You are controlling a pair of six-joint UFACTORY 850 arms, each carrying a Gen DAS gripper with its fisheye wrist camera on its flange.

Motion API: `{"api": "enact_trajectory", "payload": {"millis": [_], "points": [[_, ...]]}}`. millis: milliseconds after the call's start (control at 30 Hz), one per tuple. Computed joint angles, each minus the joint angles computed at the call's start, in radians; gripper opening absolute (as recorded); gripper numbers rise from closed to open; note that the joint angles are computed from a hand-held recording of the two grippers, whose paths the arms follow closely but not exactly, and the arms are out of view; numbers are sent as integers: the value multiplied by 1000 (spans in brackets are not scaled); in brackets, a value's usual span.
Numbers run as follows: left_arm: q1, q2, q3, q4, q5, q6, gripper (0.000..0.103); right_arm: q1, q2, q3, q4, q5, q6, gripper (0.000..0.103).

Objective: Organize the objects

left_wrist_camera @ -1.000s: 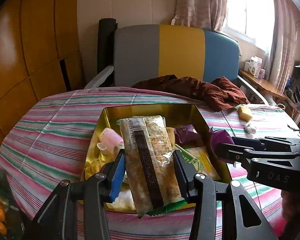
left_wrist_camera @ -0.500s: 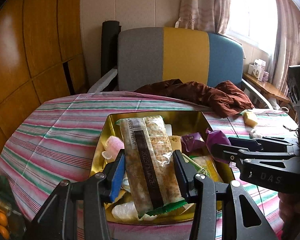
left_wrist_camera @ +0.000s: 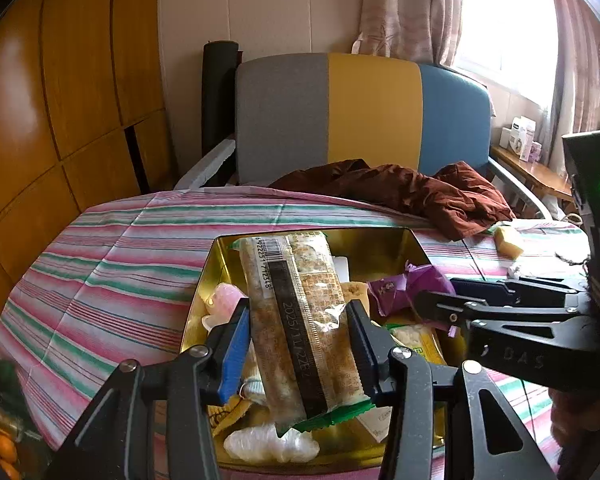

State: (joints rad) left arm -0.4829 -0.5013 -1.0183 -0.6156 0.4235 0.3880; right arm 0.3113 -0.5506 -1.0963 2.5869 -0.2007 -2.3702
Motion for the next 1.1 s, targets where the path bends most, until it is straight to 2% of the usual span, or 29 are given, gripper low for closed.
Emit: {"api": "enact_trajectory", "payload": {"millis": [300, 500, 700, 800, 967, 1100], "points": [[2, -12, -17, -7, 5, 10, 48, 3, -21, -24, -2, 9, 6, 37], [4, -11, -17, -23, 27, 10, 52, 5, -44, -47, 41, 15, -27, 39], [4, 3, -7, -8, 35, -6, 54, 1, -49, -44, -19, 12, 45, 39], [3, 10, 0, -3, 36, -13, 54, 2, -41, -31, -3, 8, 25, 39], [0, 25, 18, 5, 38, -28, 57, 5, -20, -2, 68, 13, -39, 39], [-4, 41, 40, 14, 45, -48, 59, 9, 2, 30, 186, 7, -157, 39]]}}
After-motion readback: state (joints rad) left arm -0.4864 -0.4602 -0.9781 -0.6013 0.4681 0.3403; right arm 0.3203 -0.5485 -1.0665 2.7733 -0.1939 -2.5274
